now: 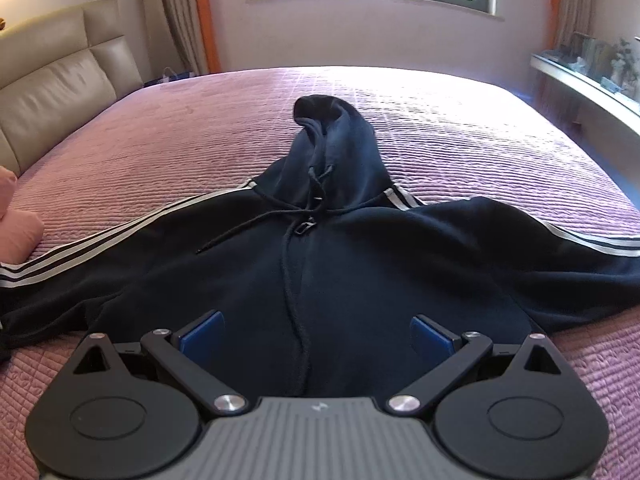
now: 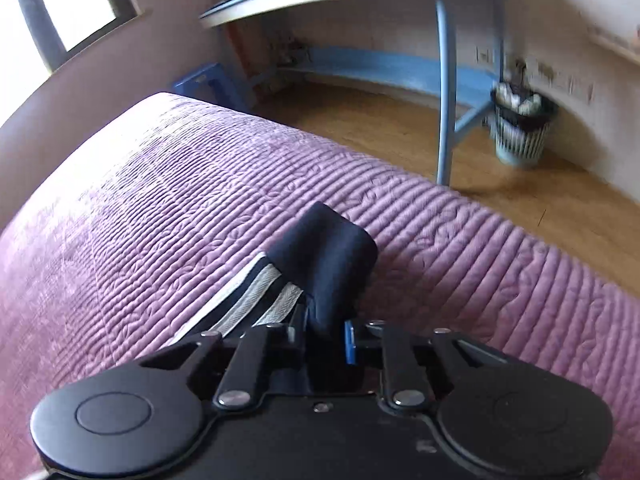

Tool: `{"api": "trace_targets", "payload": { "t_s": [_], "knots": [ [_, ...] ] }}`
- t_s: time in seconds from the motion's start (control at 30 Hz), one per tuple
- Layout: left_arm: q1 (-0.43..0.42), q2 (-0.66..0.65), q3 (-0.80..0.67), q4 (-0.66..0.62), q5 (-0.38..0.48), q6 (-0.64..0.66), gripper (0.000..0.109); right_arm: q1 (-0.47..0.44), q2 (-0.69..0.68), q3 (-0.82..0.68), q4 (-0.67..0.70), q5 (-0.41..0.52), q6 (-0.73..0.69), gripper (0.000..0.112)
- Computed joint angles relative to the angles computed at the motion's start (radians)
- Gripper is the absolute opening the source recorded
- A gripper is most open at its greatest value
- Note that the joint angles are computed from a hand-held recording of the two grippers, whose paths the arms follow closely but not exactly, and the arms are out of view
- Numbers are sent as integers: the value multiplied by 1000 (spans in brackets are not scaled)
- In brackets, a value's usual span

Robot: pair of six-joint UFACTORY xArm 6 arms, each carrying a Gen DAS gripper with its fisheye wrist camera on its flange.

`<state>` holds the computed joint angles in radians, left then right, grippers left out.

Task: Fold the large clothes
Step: 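Grasp the striped sleeve cuff with the right gripper and lift it, then fold the held sleeve across the hoodie body with the right gripper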

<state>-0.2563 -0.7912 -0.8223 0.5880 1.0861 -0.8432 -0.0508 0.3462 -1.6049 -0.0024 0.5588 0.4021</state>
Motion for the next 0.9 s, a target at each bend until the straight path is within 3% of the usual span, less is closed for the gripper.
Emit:
{"api": "trace_targets", "payload": {
  "t_s": [0.23,0.4,0.5,0.63,0.77,0.9],
  "knots": [
    [74,-59,20,-23,31,17,100,63,-180,135,-181,-70,83,19],
    [219,-148,46,-94,17,144,93,234,-355,230,-367,-64,212,19],
    [363,-198,47,-205,7,301,92,386,-388,209,-437,-38,289,18],
    [638,-247,41,-424,-24,577,92,612,-334,75,-552,4,405,18],
    [935,-239,17,-673,-37,875,92,818,-186,-156,-641,74,490,18],
    [1164,-188,-17,-857,-29,1108,92,968,18,-428,-585,118,466,18]
  ]
}}
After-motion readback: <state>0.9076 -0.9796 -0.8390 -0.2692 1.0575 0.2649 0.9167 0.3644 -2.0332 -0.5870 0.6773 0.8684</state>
